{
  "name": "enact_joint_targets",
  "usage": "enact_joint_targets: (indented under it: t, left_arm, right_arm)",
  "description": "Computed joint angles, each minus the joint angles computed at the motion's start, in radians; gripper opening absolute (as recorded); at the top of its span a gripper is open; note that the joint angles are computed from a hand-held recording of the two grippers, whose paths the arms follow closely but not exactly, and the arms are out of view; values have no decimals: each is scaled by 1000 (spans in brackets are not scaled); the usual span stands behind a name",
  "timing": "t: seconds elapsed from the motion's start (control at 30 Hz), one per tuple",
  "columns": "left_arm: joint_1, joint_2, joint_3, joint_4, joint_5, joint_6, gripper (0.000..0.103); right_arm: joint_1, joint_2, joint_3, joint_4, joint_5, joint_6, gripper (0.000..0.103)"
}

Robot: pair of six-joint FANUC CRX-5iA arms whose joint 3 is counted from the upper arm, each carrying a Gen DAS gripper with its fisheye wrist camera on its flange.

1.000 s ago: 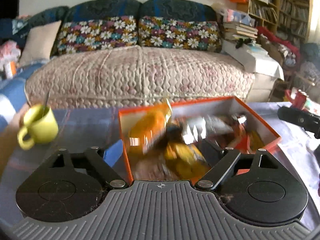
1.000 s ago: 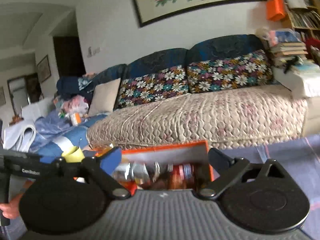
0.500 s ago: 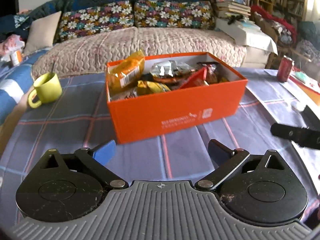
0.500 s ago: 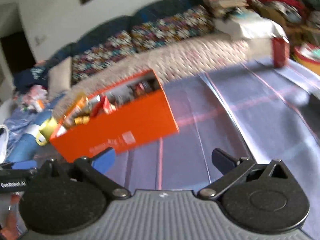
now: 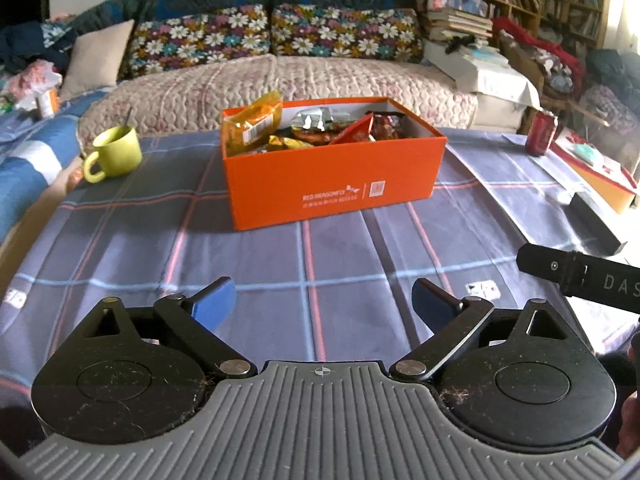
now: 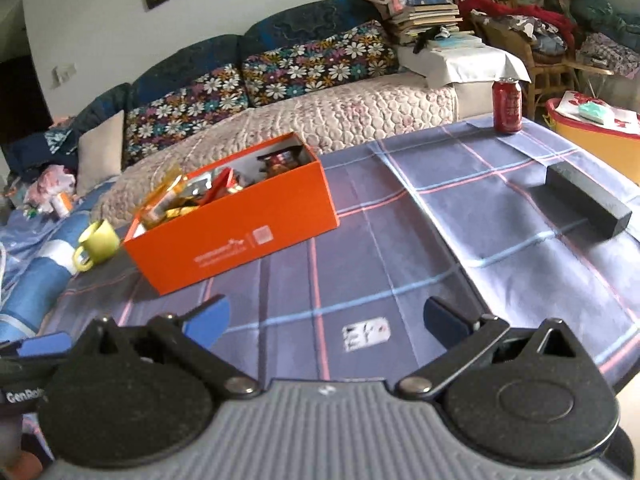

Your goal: Organize snacks

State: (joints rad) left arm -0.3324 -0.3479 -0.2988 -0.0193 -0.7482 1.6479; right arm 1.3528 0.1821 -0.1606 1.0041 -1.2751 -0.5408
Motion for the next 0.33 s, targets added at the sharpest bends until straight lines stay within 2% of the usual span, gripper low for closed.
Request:
enact_joint_targets:
  t: [0.17,0.33]
  left_arm:
    - [-54,-51,-3,-138,1,111,69]
    - [-75,-82,-16,-180,-5,154,70]
  right_arm:
    - [25,7,11,-15,-7,24,103]
    - [49,9,9,-14,-20,19,103]
